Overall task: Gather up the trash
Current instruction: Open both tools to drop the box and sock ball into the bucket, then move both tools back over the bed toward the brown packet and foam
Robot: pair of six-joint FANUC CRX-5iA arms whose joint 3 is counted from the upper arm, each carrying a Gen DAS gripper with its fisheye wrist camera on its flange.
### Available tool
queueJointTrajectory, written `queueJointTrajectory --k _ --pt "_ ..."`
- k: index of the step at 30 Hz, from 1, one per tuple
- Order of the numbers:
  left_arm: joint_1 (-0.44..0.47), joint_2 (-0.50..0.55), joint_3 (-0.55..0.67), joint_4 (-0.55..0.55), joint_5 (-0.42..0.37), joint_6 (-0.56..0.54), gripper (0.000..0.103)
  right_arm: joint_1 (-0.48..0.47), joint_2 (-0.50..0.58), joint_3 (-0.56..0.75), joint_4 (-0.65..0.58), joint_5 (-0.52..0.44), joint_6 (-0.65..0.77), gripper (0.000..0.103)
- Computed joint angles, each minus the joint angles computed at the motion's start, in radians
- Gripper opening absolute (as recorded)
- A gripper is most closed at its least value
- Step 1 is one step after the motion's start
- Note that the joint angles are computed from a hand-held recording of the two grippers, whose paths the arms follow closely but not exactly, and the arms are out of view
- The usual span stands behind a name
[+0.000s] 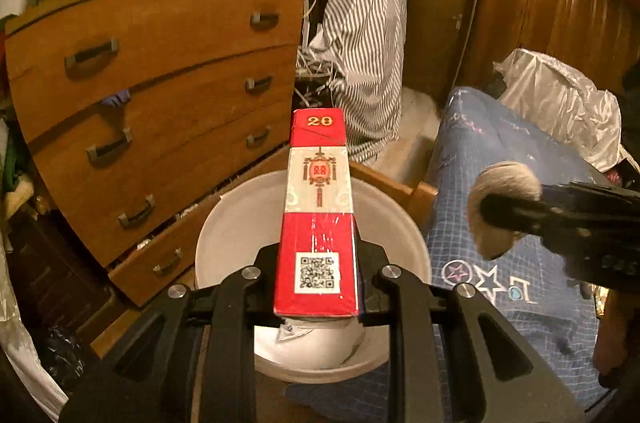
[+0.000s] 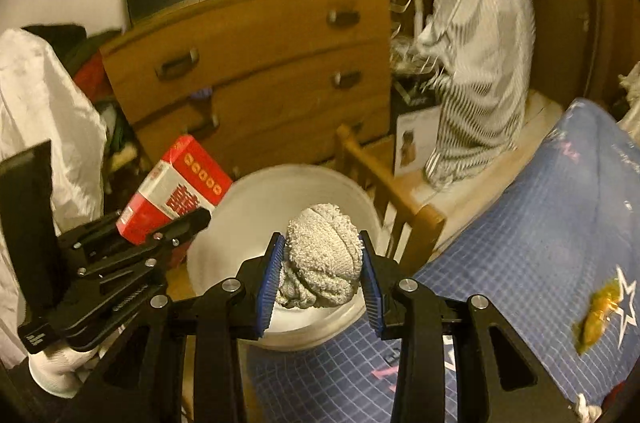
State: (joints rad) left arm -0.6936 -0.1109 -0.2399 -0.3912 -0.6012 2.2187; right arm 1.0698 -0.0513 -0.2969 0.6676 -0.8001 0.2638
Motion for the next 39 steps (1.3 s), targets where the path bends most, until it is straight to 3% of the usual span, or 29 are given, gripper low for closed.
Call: queueJointTrajectory --k 4,9,22,24,25,26,33,39 --pt "0.070 0.032 -0.025 0.140 0.032 -0.145 0.021 -0.052 0.083 0.097 -0.151 0.010 0.148 0.038" --pt "0.128 0.077 -0.037 0.266 0.029 -0.290 0.021 -0.081 0.150 0.170 -0.207 0.000 0.232 0.038" --pt "0.163 0.103 -0.044 0.308 0.040 -0.342 0.022 -0.107 0.180 0.188 -0.245 0.022 0.287 0.038" --pt "0.164 0.107 -0.035 0.297 0.032 -0.334 0.031 -0.110 0.182 0.190 -0.252 0.022 0.296 0.042" --pt "0.162 0.109 -0.027 0.279 0.025 -0.321 0.054 -0.109 0.180 0.183 -0.240 0.026 0.283 0.047" --pt "0.155 0.105 -0.018 0.236 0.019 -0.281 0.068 -0.109 0.170 0.163 -0.215 0.044 0.254 0.059" --pt "0.159 0.086 -0.015 0.190 0.010 -0.234 0.070 -0.111 0.098 0.072 -0.140 0.107 0.148 0.063" --pt "0.118 0.072 -0.006 0.161 -0.001 -0.208 0.070 -0.074 -0.025 -0.068 -0.002 0.133 -0.023 0.063"
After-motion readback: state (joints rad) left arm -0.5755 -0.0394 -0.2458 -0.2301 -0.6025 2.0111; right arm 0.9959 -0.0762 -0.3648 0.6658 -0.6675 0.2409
